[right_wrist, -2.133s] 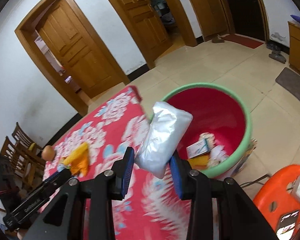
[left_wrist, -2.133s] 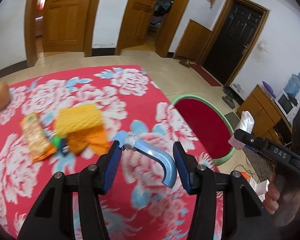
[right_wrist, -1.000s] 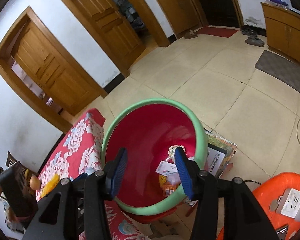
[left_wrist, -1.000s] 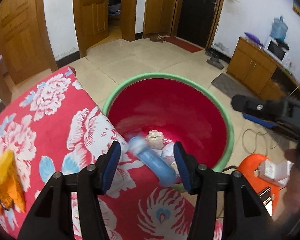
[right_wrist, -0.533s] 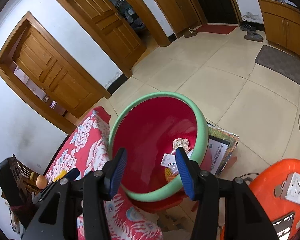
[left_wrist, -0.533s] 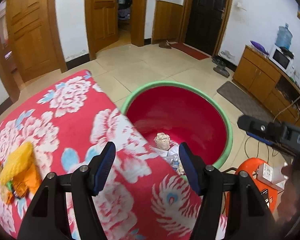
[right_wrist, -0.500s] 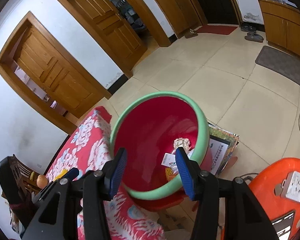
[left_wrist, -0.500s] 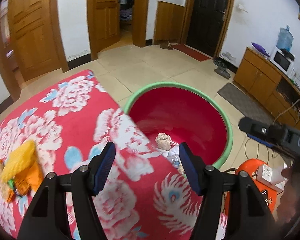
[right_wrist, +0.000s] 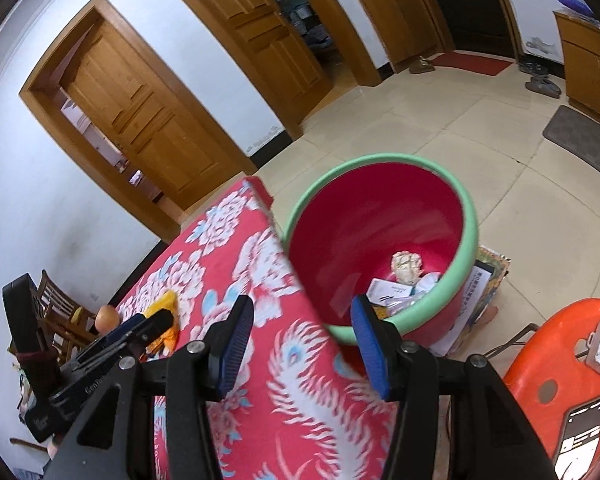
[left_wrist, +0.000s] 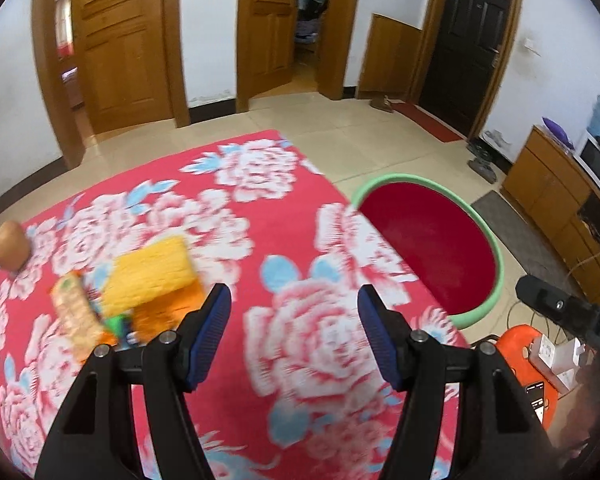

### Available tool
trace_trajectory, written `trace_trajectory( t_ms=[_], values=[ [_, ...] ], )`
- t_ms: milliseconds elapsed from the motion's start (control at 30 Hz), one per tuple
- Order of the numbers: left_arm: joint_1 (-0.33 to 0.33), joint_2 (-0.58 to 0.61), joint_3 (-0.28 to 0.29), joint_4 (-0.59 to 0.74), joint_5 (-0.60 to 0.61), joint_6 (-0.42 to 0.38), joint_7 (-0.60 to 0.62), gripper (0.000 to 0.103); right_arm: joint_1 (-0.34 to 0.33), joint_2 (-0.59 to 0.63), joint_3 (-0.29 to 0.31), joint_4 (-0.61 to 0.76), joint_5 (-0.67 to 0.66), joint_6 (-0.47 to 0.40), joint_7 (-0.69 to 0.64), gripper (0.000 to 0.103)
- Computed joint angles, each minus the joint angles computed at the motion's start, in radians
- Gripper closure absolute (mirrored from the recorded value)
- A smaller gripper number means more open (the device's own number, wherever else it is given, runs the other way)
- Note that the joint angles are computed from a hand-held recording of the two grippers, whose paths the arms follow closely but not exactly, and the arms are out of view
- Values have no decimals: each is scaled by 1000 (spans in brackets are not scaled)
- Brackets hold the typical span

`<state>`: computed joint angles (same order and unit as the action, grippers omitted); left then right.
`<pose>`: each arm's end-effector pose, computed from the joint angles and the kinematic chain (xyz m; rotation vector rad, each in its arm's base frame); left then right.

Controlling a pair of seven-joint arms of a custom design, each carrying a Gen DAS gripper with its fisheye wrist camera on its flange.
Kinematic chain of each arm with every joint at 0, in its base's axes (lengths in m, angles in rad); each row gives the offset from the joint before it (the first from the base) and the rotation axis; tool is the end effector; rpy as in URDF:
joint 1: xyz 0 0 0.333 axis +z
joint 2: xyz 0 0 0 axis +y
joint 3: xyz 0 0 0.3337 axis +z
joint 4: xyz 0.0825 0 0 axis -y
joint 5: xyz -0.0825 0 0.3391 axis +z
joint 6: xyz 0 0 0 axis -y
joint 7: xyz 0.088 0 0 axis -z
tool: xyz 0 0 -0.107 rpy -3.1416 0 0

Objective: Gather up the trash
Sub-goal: 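Move both tools back from the bucket toward the table, then grasp the clear bread bag with the left tool while the right tool moves to the yellow foam net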

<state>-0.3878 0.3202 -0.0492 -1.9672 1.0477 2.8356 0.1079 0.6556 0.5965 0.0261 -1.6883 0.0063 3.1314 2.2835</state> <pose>0.5323 -0.2952 0.3992 -1.9124 1.7239 -0.7670 0.5499 0.4402 0.3981 -1.5837 1.6622 -0.0734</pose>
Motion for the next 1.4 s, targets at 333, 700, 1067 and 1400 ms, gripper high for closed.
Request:
trace_trajectory(
  t_ms=[333, 700, 1067, 1400],
  values=[
    [111, -145, -2, -170, 109, -53, -175, 38, 25, 54, 30, 93, -20, -89, -22, 46],
    [253, -120, -12, -229, -39, -81, -160, 38, 42, 92, 33, 168, -35, -171, -2, 46],
    [212, -41, 72, -218, -87, 28, -178, 38, 64, 75, 5, 153, -63, -190, 32, 46],
    [194, -30, 82, -204, -41, 36, -167, 50, 139, -24, -130, 56, -221, -209, 167, 46]
  ],
)
